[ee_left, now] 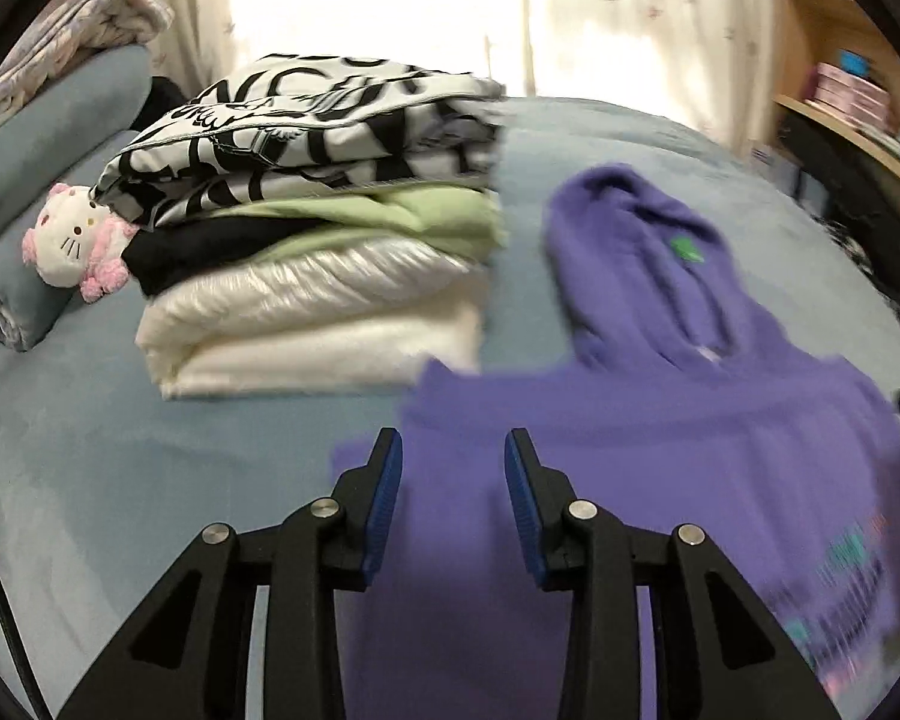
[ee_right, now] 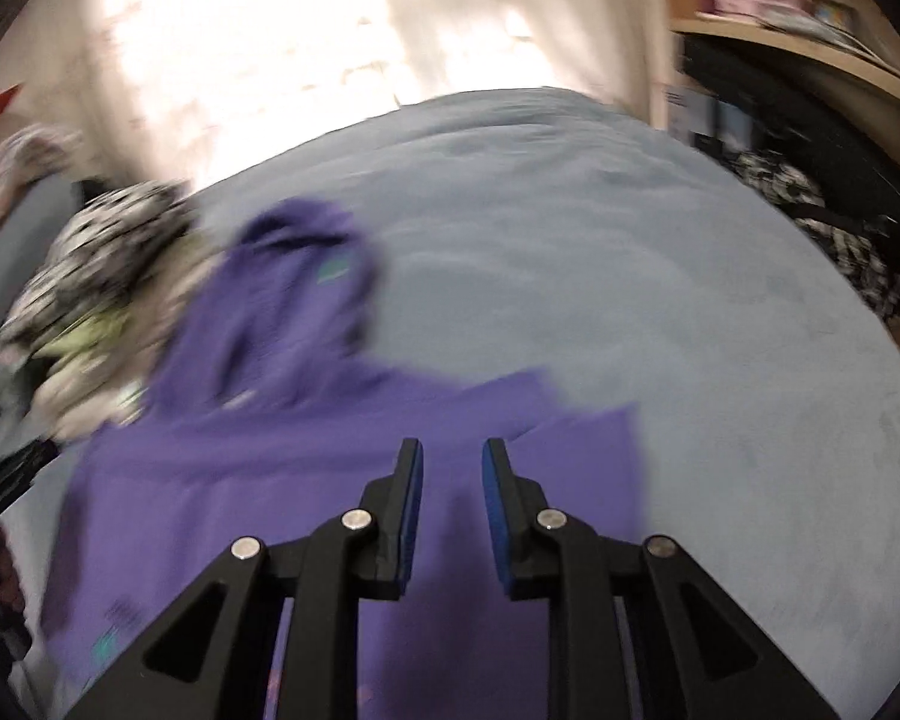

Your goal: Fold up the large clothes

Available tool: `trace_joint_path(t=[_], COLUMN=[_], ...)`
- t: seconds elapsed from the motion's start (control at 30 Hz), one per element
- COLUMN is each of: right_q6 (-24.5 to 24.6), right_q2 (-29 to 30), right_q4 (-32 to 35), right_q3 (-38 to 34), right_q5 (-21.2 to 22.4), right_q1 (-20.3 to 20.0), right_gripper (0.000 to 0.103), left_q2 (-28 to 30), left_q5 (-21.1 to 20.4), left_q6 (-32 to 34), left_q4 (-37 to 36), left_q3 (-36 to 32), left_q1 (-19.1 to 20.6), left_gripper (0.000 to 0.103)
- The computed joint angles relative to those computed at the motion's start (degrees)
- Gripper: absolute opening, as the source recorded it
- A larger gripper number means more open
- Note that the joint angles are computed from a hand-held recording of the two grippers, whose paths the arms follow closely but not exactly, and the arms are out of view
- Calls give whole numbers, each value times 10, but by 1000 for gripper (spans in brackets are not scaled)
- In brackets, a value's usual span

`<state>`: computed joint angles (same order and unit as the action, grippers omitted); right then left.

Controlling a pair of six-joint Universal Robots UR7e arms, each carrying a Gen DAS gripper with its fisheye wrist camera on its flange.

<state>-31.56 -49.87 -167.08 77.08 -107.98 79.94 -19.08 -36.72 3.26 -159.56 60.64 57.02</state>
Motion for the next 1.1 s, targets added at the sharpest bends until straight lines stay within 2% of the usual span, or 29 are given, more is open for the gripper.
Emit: trace_joint_path(t=[0.07, 0.17, 0.27, 0.37, 0.43, 0.53, 0.6, 0.63, 0.67, 0.77, 0.83, 0.93, 1.1], right_q6=[-4, -5, -24, -24, -9, -17, -9, -1, 16, 36, 23, 5, 32], right_q2=[-18, -37, -43, -55, -77, -99, -114, -123, -133, -149, -143, -137, -154], right_q4=[5, 15, -6, -20, -11, -71, -99, -111, -110, -111, -134, -157, -144], right_q3=[45, 105, 155, 183, 195, 220, 230, 233, 237, 244, 250, 257, 270], right_q5=[14, 33, 19, -5, 11, -37, -49, -53, -47, -31, -46, -63, -36], right_q1=[7, 13, 14, 1, -18, -35, -49, -57, -66, -80, -75, -69, -83], right_gripper=[20, 20, 20, 20, 19, 19, 19, 19, 19, 19, 19, 20, 20], left_q2=[-33, -51, -62, -89, -108, -132, -134, -132, -132, -145, -152, -155, -157], left_q5=[-11, -22, 10, 47, 47, 22, 41, 75, 87, 59, 51, 60, 69], left_q6=[-43, -91, -138, -240, -256, -238, -245, -269, -280, -308, -322, -332, -331], left_q4=[4, -19, -27, 14, -17, -61, -51, -20, -6, -22, -23, -16, -12], left_q3=[72, 140, 191, 246, 285, 323, 328, 324, 322, 334, 340, 346, 351], left_q1=[-14, -29, -37, -32, -29, -27, -30, -33, -32, -23, -21, -27, -35], left_gripper=[34, 34, 34, 34, 34, 34, 36, 41, 50, 50, 50, 50, 50])
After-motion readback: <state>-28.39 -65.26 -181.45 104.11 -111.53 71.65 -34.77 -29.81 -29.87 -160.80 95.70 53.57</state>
